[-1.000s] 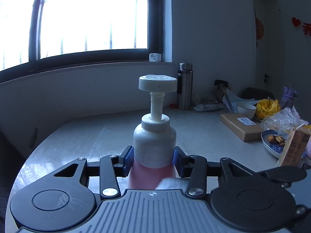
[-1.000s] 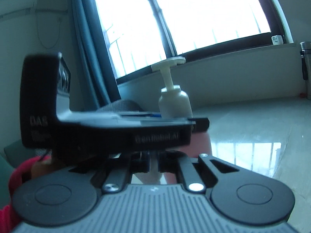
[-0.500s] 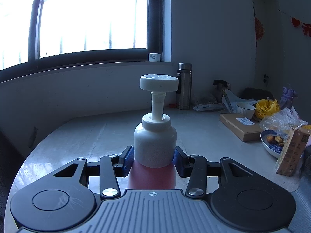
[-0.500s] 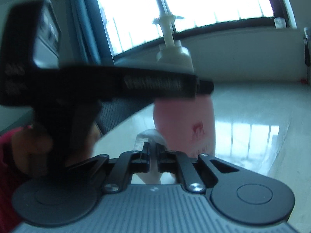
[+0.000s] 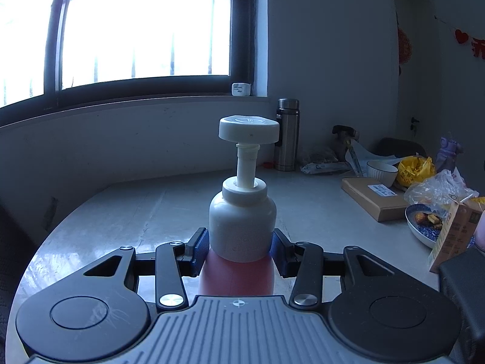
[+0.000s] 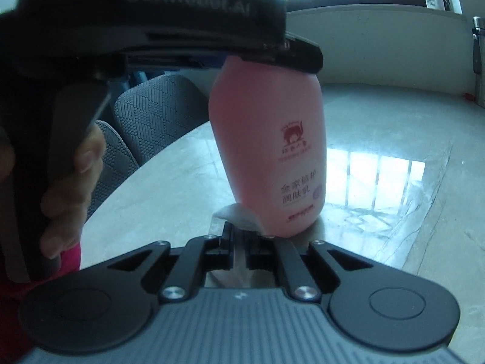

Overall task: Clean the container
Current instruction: 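Rub the tissue up and down the pink bottle's body with the right gripper, then wipe the bottle's printed label with the tissue in the right gripper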

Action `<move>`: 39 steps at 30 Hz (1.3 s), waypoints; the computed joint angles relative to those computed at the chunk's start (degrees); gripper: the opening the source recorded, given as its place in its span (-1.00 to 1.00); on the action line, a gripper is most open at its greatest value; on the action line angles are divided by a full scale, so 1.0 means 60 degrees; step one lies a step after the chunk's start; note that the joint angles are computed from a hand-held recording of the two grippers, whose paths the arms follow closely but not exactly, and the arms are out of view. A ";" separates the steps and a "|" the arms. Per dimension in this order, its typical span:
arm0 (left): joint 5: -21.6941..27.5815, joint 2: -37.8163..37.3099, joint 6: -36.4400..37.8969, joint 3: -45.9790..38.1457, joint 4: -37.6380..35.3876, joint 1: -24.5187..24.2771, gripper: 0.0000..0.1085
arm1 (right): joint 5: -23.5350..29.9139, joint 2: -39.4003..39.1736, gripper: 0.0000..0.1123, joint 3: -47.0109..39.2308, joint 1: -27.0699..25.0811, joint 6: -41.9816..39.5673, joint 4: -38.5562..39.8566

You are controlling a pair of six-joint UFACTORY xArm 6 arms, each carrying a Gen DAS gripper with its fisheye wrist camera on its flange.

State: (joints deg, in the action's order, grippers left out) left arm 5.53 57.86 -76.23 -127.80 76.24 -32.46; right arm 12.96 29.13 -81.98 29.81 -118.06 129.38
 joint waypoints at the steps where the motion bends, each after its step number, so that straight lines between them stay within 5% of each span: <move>1: 0.0000 0.0000 0.0000 0.0000 0.0000 0.0000 -0.13 | 0.0334 -0.0331 -0.88 0.0438 -0.0124 -0.0700 0.0652; 6: 0.0037 -0.0002 0.0030 -0.0006 -0.0009 -0.0016 -0.13 | 0.2262 -0.1526 -0.88 0.1898 -0.0631 -0.3248 0.3166; 11: 0.0050 0.0008 0.0143 -0.0022 -0.0066 -0.0037 -0.13 | 0.3150 -0.1919 -0.88 0.2322 -0.0876 -0.3977 0.4191; 26: 0.0125 0.0020 0.0213 -0.0026 -0.0243 -0.0010 -0.12 | 0.0943 -0.0626 -0.87 0.0990 -0.0576 -0.1489 0.1771; 33: 0.0063 0.0074 0.0519 -0.0069 -0.0500 -0.0011 -0.10 | 0.0041 0.0251 -0.87 0.0128 -0.0273 0.0842 -0.0368; 39: 0.0074 0.0088 0.0516 -0.0074 -0.0520 -0.0001 -0.10 | 0.0756 -0.0224 -0.87 0.0574 -0.0515 -0.0717 0.1229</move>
